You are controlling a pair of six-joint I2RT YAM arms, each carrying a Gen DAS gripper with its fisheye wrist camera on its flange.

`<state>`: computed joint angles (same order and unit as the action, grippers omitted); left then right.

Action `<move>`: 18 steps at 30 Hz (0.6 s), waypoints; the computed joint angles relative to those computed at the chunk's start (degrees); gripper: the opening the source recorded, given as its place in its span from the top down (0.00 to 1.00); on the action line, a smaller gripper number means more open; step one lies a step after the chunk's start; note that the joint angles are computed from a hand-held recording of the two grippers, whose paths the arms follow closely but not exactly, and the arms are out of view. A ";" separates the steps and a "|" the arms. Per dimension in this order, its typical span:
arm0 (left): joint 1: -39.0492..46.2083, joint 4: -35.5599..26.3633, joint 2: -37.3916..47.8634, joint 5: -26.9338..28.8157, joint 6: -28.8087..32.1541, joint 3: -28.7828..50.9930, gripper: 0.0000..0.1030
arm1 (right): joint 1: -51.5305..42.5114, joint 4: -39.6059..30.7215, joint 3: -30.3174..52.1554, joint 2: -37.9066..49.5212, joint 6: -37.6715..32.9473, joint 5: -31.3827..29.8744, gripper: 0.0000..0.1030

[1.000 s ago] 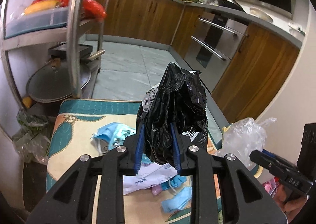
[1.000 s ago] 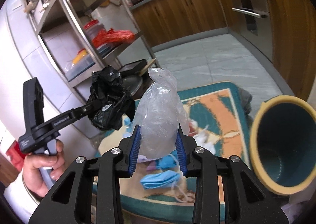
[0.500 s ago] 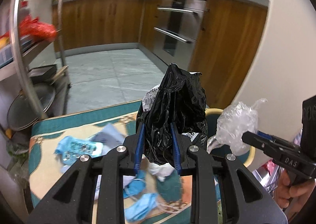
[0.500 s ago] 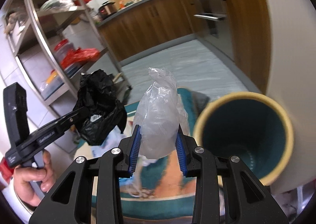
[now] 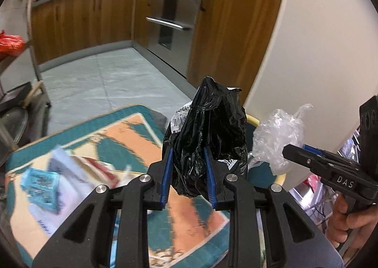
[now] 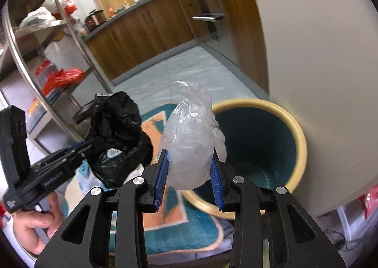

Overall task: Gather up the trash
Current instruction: 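Carry both bags over the yellow-rimmed bin and open both tools to drop them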

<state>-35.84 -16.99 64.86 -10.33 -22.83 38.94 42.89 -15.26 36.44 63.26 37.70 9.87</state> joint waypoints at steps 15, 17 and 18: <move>-2.69 16.27 20.59 13.41 -4.10 2.02 0.76 | -5.82 -3.93 -5.53 0.66 -0.23 -2.84 0.66; -2.77 17.22 22.57 13.89 -4.95 2.53 0.76 | -5.70 -3.95 -5.42 1.60 -0.25 -2.92 0.66; -2.61 17.65 23.40 14.16 -5.33 2.66 0.76 | -5.90 -3.77 -5.56 2.10 -0.34 -3.32 0.66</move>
